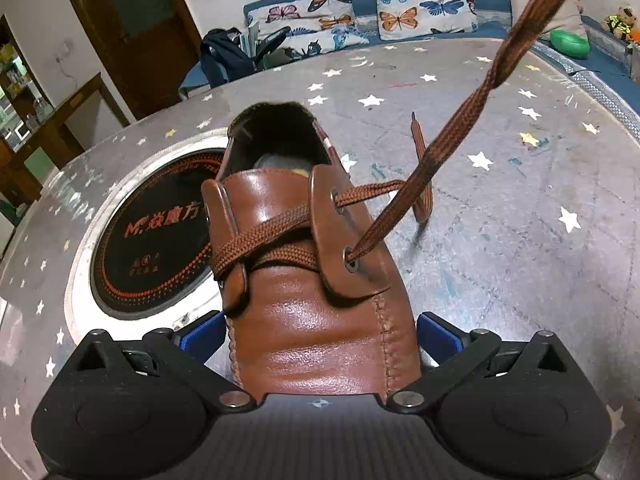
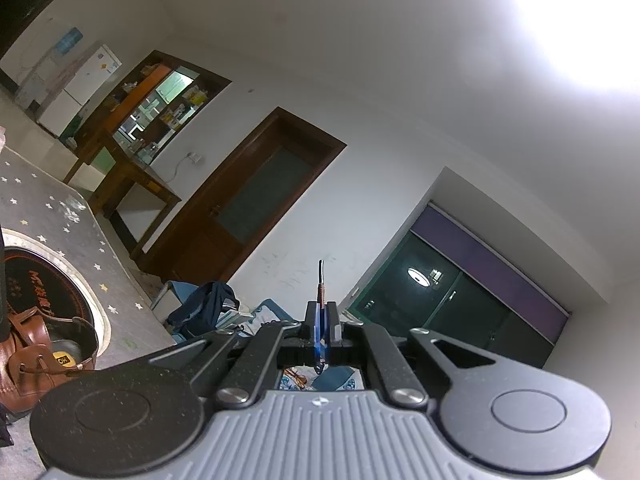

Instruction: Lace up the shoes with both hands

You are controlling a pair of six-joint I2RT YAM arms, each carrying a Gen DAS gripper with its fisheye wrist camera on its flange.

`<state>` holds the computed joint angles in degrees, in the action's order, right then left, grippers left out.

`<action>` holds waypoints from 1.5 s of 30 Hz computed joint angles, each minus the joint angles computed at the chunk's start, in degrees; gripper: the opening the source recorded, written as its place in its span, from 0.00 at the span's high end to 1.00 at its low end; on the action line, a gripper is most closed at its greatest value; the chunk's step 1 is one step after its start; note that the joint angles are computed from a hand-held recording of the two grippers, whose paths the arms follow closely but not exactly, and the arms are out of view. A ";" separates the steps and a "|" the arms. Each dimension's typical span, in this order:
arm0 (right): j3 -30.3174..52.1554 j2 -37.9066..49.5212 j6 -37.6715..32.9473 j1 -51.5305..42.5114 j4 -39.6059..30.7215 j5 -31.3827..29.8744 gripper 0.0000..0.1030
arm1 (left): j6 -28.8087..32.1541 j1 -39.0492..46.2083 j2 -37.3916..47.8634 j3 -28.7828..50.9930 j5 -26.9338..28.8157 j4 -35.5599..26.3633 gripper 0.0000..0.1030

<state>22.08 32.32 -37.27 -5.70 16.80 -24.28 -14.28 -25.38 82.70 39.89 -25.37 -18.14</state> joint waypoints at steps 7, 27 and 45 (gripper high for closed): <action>0.52 -0.83 -1.21 0.97 -1.81 -0.06 0.99 | 2.89 2.63 -6.58 -3.08 3.06 0.72 0.01; 0.13 -0.96 -9.29 13.36 -16.61 2.07 0.99 | 8.15 21.48 -28.39 -11.56 23.73 5.73 0.23; -4.05 2.28 -13.68 24.32 -20.92 6.09 0.99 | -3.85 22.74 -23.03 -10.92 25.64 9.91 0.69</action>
